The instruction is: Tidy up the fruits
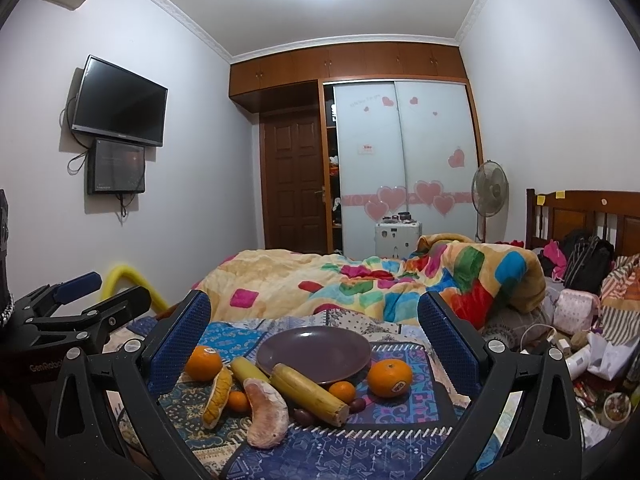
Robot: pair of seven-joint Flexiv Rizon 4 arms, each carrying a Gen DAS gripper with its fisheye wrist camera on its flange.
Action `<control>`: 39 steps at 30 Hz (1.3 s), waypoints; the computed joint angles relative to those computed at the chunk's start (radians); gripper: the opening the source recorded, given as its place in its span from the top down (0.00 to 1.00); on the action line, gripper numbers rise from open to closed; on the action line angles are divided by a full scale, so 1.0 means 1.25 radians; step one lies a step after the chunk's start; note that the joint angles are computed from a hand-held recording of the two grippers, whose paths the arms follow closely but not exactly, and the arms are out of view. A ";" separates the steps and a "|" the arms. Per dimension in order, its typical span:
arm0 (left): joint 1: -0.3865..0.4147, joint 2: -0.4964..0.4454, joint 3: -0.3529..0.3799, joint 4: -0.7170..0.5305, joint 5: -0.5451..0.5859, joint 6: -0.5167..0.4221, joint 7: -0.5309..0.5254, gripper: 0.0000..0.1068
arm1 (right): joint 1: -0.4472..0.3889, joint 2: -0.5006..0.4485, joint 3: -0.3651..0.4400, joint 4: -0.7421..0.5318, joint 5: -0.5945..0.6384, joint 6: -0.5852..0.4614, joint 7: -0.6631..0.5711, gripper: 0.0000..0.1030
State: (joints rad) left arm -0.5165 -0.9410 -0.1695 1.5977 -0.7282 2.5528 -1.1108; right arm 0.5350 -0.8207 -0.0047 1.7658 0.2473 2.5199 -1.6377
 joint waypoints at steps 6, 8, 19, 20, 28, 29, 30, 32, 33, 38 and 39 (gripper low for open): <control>-0.004 -0.012 0.002 -0.011 -0.004 0.005 0.008 0.04 | -0.007 -0.002 0.003 0.002 -0.007 0.000 0.008 0.00; -0.004 -0.016 0.001 -0.015 -0.004 0.004 0.011 0.04 | -0.007 -0.002 0.002 0.002 -0.007 0.000 0.008 0.00; -0.003 -0.031 -0.002 -0.039 -0.057 -0.038 0.035 0.04 | -0.019 -0.010 -0.003 -0.013 -0.035 -0.060 0.028 0.00; -0.001 -0.032 -0.001 -0.042 -0.062 -0.046 0.039 0.04 | -0.016 -0.012 -0.009 -0.018 -0.030 -0.073 0.027 0.00; 0.006 -0.053 0.017 -0.088 -0.162 -0.159 0.103 0.07 | 0.015 -0.035 -0.090 -0.069 0.029 -0.218 0.015 0.00; 0.004 -0.060 0.022 -0.103 -0.189 -0.183 0.124 0.08 | 0.024 -0.040 -0.105 -0.076 0.041 -0.236 0.013 0.00; 0.007 -0.062 0.025 -0.111 -0.202 -0.204 0.137 0.11 | 0.025 -0.044 -0.114 -0.081 0.043 -0.249 0.013 0.00; 0.002 -0.075 0.037 -0.140 -0.256 -0.255 0.180 0.17 | 0.023 -0.048 -0.123 -0.089 0.036 -0.284 0.022 0.00; 0.002 -0.079 0.042 -0.150 -0.275 -0.277 0.195 0.18 | 0.016 -0.051 -0.123 -0.093 0.024 -0.300 0.031 0.00; -0.029 -0.120 0.093 -0.243 -0.442 -0.381 0.327 0.19 | 0.012 -0.069 -0.157 -0.121 -0.025 -0.388 0.073 0.06; -0.030 -0.123 0.094 -0.254 -0.472 -0.390 0.358 0.19 | 0.008 -0.072 -0.161 -0.127 -0.041 -0.409 0.085 0.06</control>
State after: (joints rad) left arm -0.5544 -1.0943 -0.0526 1.2800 -1.3186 2.0650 -0.6633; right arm 0.5451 -0.9112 -0.2054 1.6070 0.1965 2.0081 -1.5320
